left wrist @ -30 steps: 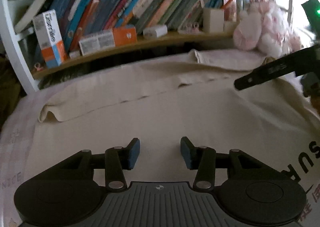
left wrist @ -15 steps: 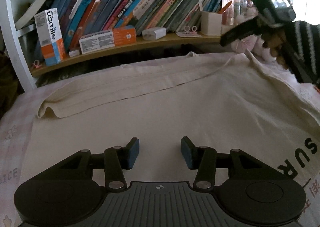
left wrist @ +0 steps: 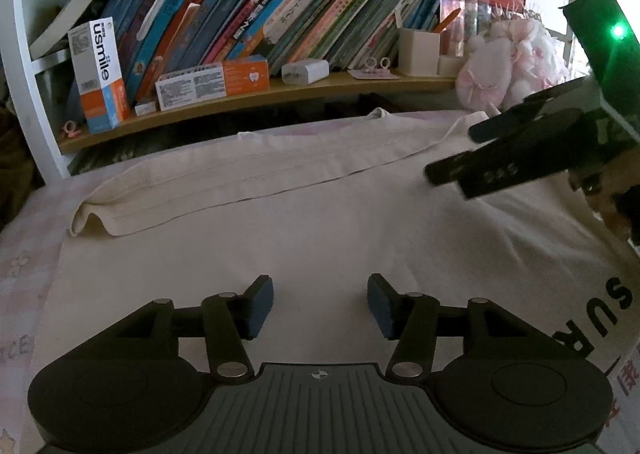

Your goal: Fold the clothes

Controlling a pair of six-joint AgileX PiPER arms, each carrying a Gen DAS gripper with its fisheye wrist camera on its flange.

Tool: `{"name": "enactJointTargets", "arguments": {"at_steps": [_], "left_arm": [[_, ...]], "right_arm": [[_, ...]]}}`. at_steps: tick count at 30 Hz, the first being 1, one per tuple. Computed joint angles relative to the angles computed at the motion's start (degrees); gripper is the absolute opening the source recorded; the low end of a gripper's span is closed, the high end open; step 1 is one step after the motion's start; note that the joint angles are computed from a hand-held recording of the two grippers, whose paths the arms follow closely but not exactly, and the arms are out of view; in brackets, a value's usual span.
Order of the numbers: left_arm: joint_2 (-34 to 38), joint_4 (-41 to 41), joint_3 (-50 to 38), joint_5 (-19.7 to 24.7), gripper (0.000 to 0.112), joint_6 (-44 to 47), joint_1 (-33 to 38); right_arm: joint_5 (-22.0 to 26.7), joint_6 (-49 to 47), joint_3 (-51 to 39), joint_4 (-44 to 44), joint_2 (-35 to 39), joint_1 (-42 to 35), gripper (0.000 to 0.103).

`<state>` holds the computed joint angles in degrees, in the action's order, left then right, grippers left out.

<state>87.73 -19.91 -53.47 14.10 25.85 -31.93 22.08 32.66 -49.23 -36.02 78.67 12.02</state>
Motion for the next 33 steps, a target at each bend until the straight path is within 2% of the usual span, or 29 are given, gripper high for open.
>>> {"name": "enactJointTargets", "arguments": {"at_steps": [4, 7, 8, 12, 14, 16, 18, 21, 24, 26, 29, 32, 33], "left_arm": [[-0.2, -0.6, 0.4, -0.6, 0.054, 0.5, -0.1], [-0.2, -1.8, 0.8, -1.3, 0.055, 1.8, -0.1], [-0.2, -2.2, 0.9, -1.4, 0.055, 2.2, -0.1], [-0.3, -3.3, 0.9, -1.3, 0.055, 3.6, 0.0], [-0.3, -3.9, 0.7, -0.7, 0.055, 4.5, 0.1], [-0.3, -4.6, 0.2, 0.4, 0.055, 5.6, 0.4], [0.1, -4.2, -1.9, 3.7, 0.055, 5.4, 1.4], [0.6, -4.7, -5.4, 7.5, 0.055, 4.0, 3.6], [3.5, -1.3, -11.6, 10.0, 0.055, -3.8, 7.1], [7.4, 1.0, -17.4, 12.4, 0.054, -10.4, 10.2], [13.4, 3.3, -26.5, 17.1, 0.046, -19.1, 14.4], [18.8, 4.2, -34.3, 21.6, 0.032, -24.4, 16.9], [20.3, 3.6, -36.4, 23.0, 0.021, -24.6, 17.3]], "right_arm": [[0.8, 4.9, -1.4, -6.8, 2.5, 3.2, 0.068], [1.1, 5.2, -3.1, -10.2, 5.0, 4.1, 0.068], [1.3, 5.2, -3.9, -11.5, 6.0, 4.3, 0.073], [2.6, 5.1, -9.9, -16.9, 11.8, 3.7, 0.072], [5.4, 12.0, -14.7, -26.1, 16.4, 3.4, 0.063], [9.9, 20.9, -18.9, -33.0, 19.0, 3.0, 0.057], [8.5, 24.4, -18.1, -30.8, 16.6, 1.8, 0.058], [6.4, 18.5, -15.9, -19.0, 11.2, 0.2, 0.063], [5.6, 8.6, -9.5, -7.2, 3.8, 1.5, 0.064], [6.9, 7.0, -6.4, -2.4, 0.7, 3.2, 0.064], [9.1, 11.3, -2.1, -5.2, -2.3, 7.8, 0.064], [11.5, 14.3, 0.9, -6.4, -4.1, 12.0, 0.063], [12.0, 14.2, 1.3, -5.7, -4.1, 12.6, 0.062]]}}
